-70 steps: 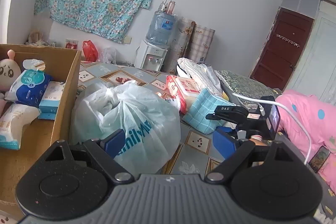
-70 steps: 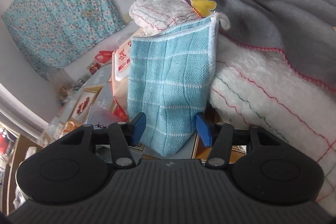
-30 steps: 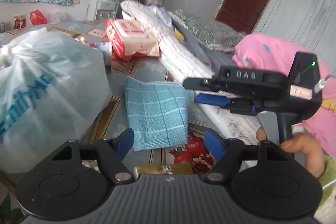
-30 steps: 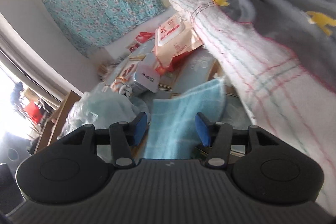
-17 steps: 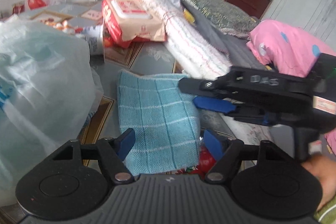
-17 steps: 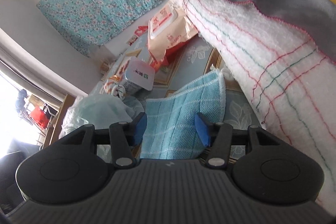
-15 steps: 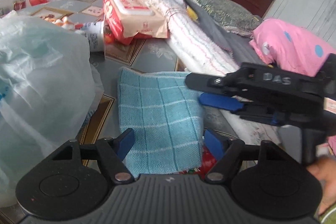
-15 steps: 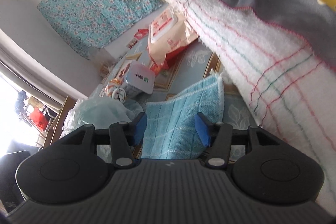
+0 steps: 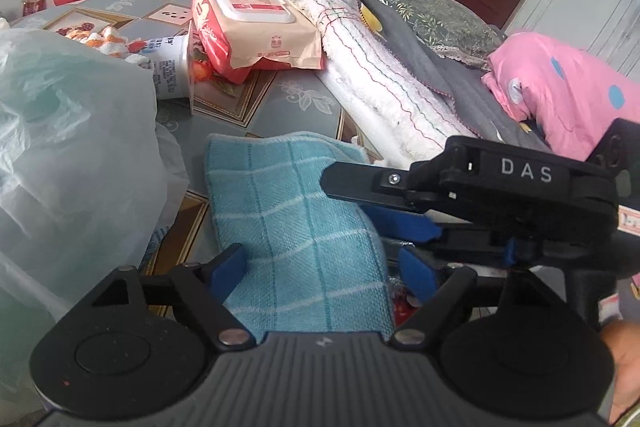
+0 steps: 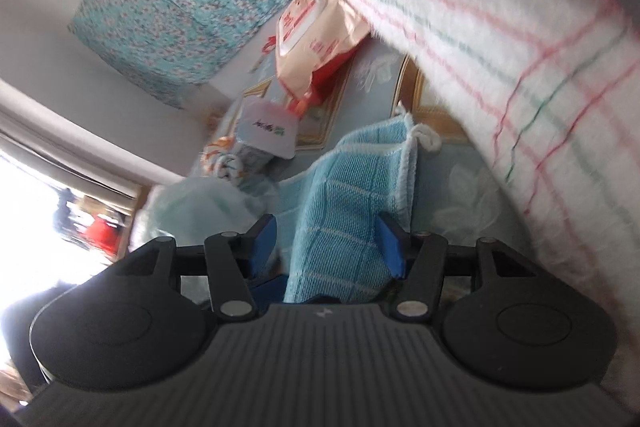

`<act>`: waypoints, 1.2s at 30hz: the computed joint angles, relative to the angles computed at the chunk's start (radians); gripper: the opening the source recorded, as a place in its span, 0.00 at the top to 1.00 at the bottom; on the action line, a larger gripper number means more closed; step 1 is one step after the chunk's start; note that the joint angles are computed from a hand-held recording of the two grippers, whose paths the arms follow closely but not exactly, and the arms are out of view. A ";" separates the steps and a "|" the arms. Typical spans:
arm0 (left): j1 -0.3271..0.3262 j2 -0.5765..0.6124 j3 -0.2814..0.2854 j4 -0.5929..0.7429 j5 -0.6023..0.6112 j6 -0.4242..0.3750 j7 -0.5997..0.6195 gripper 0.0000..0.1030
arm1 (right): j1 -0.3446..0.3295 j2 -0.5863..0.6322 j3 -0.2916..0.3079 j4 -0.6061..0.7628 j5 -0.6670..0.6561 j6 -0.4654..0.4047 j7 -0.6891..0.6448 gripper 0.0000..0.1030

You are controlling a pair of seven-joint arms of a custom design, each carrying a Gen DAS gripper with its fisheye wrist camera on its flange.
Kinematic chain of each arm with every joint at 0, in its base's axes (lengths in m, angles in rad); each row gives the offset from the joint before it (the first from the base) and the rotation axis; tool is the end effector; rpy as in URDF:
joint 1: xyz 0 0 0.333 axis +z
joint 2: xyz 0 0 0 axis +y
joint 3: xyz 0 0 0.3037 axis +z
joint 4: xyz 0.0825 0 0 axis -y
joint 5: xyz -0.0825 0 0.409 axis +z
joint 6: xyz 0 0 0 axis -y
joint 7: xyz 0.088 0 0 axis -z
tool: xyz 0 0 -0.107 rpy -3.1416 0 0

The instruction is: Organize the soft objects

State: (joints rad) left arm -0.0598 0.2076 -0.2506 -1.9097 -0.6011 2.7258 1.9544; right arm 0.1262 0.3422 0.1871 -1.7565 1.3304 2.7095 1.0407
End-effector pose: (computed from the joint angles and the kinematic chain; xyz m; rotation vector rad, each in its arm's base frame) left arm 0.6421 -0.1749 0.4310 -1.7978 2.1824 -1.0696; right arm 0.6740 0.1704 0.3979 -1.2662 1.6986 0.2386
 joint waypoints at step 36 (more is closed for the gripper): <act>0.123 -0.644 0.044 -0.510 -0.129 0.371 0.036 0.76 | 0.107 0.204 0.065 0.475 0.120 -0.603 -0.078 0.46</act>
State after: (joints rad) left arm 0.0632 -0.4368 -0.2065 -2.4198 -0.7300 3.0966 1.9900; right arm 0.2335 0.5464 0.2521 -1.2817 1.4501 2.1069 0.9631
